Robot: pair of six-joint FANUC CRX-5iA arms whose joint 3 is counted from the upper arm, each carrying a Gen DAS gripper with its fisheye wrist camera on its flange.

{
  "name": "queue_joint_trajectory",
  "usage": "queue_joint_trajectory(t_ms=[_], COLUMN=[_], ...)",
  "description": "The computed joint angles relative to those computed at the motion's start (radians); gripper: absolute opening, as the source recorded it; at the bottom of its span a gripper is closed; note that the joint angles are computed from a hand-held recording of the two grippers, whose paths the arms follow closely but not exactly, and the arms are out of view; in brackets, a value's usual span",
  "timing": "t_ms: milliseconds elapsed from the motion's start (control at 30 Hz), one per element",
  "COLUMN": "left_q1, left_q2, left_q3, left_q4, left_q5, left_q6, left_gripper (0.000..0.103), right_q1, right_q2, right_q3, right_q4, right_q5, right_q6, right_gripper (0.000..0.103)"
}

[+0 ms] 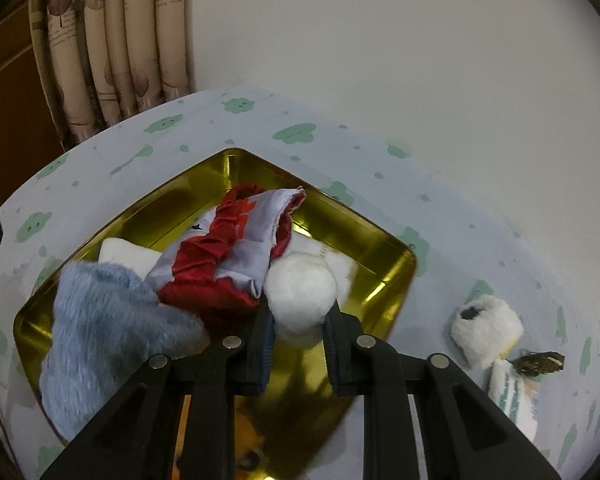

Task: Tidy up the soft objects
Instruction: 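Carry the cotton ball into the tin and open the right gripper, then reach the right gripper to the black patterned scrunchie and grasp it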

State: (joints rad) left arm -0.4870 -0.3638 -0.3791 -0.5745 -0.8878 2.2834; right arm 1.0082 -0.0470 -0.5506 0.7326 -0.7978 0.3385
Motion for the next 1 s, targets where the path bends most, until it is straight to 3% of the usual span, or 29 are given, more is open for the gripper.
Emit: queue_joint_trajectory(t_ms=[200, 333, 367, 433, 500, 833, 1000], left_q1=[-0.006, -0.004, -0.002, 0.002, 0.006, 0.005, 0.001], left_q2=[0.001, 0.0, -0.001, -0.005, -0.003, -0.002, -0.003], left_q3=[0.003, 0.003, 0.002, 0.0, 0.0, 0.0, 0.001], left_q4=[-0.009, -0.004, -0.001, 0.003, 0.007, 0.003, -0.002], left_q5=[-0.009, -0.011, -0.01, -0.009, -0.008, -0.014, -0.02], left_q6=[0.014, 0.011, 0.009, 0.008, 0.006, 0.012, 0.016], left_gripper=[0.055, 0.055, 0.055, 0.055, 0.055, 0.055, 0.055], right_q1=[-0.008, -0.01, -0.009, -0.006, -0.003, 0.034, 0.056], right_q2=[0.017, 0.016, 0.014, 0.007, -0.014, -0.19, -0.305], right_q3=[0.013, 0.011, 0.01, -0.001, -0.024, -0.134, -0.203], right_q4=[-0.008, -0.01, -0.012, 0.007, 0.039, 0.064, 0.061], right_q5=[0.024, 0.027, 0.025, 0.02, 0.02, -0.005, -0.115], right_q6=[-0.002, -0.01, -0.014, -0.046, -0.096, -0.21, -0.25], right_gripper=[0.019, 0.026, 0.029, 0.051, 0.061, 0.063, 0.068])
